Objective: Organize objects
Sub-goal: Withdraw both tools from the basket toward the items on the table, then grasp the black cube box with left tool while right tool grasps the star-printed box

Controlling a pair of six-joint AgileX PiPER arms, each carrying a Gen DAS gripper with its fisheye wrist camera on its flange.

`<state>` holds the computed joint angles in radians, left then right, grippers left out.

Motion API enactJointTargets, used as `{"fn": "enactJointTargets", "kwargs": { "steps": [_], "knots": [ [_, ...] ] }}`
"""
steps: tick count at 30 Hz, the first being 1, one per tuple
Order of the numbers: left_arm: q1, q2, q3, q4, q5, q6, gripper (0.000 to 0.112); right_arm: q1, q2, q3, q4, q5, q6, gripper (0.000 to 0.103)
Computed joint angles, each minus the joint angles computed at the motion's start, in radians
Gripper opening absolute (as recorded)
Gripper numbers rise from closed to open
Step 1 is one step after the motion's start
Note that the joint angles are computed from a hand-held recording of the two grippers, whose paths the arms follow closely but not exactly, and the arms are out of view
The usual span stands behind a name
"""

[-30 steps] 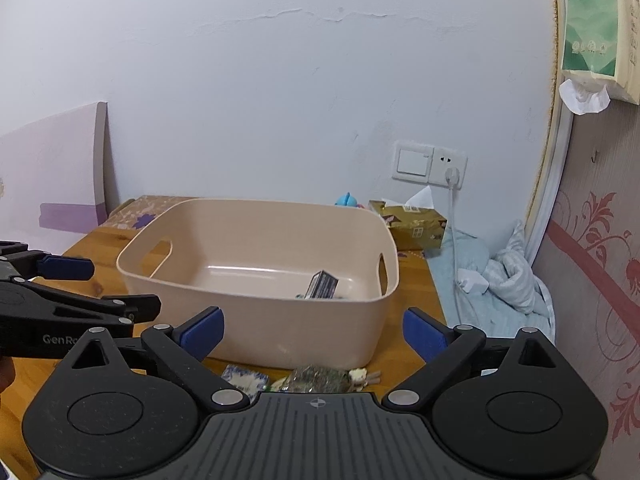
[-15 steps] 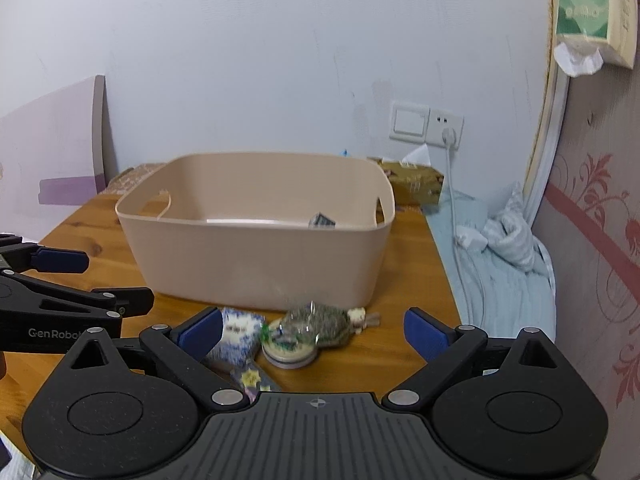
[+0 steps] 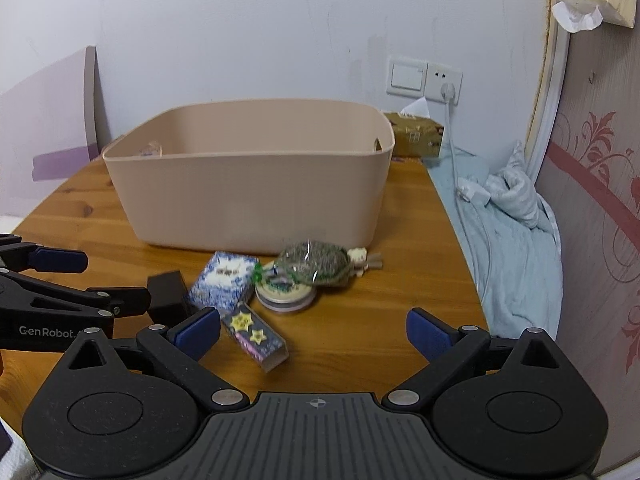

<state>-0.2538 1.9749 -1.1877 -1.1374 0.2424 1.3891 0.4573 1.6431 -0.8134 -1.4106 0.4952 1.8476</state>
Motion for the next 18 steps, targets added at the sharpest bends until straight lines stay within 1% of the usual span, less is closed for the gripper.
{"fn": "enactJointTargets", "kwargs": {
  "steps": [6, 18],
  "knots": [
    [-0.002, 0.045, -0.014, -0.020, -0.002, 0.031, 0.081, -0.022, 0.040, 0.004, -0.012, -0.039, 0.031, 0.101],
    [-0.003, 0.134, -0.092, 0.017, 0.016, 0.022, 0.081, -0.056, 0.129, -0.010, -0.065, -0.087, 0.097, 0.101]
  ]
}}
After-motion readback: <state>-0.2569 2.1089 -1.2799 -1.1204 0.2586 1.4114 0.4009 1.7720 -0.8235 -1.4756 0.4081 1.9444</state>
